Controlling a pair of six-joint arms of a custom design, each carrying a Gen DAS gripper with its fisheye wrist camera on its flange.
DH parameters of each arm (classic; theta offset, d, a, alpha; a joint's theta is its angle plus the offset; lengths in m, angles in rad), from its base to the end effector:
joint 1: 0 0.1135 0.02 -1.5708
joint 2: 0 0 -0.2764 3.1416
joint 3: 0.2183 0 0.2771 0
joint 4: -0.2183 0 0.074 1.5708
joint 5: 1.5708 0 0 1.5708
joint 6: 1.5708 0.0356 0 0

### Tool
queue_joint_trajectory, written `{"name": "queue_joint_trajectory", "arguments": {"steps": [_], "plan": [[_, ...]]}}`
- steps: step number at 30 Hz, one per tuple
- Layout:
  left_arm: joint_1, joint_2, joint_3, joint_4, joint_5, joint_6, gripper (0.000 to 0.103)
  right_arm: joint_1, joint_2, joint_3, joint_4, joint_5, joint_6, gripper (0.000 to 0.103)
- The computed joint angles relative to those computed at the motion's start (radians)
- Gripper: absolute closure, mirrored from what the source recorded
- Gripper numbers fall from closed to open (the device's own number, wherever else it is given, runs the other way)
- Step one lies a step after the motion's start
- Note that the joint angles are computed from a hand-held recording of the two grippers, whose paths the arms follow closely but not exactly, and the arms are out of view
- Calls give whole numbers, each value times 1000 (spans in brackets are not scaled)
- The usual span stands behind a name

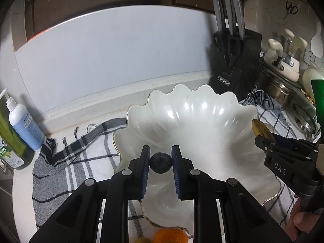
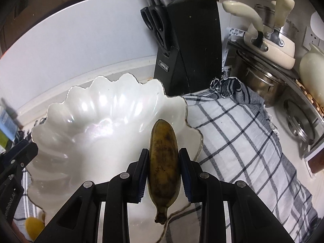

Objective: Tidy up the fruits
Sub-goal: 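Open both grippers to drop the banana and blueberry into the bowl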

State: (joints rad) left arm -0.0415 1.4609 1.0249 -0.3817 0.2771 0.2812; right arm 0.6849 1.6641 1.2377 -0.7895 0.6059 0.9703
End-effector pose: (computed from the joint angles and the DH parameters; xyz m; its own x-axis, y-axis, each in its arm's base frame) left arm 0.3336 -0.0236 0.2494 -0.6374 0.2936 -0.7124 0.4202 0.9074 -0.0020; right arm 0.2860 0.2074 0.2346 -0.7129 0.2934 -0.6369 0.3920 0.9199 -0.0150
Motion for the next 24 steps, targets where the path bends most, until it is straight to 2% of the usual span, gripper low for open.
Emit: {"name": "queue_joint_trajectory", "arguments": {"steps": [5,9,14,18,19,22,24], "plan": [[-6,19,3,-6,-14,-6,80,-4,11,-5,10,-19,-8,72],[-5,19,2,-8,-28,-7,71,8,13,3,-3,7,-8,71],[4,14,3,-18,-37,-12,59,34,20,41,-55,68,2,57],[17,-22,-15,-3,-45,-20,37,58,14,61,-93,117,28,30],[19,-33,-21,6,-50,-19,34,65,11,65,-103,133,36,25],[26,-59,-30,8,-66,-12,32,93,11,93,-157,186,67,19],[38,-70,-23,-15,-57,-15,29,108,8,107,-180,202,79,18]]}}
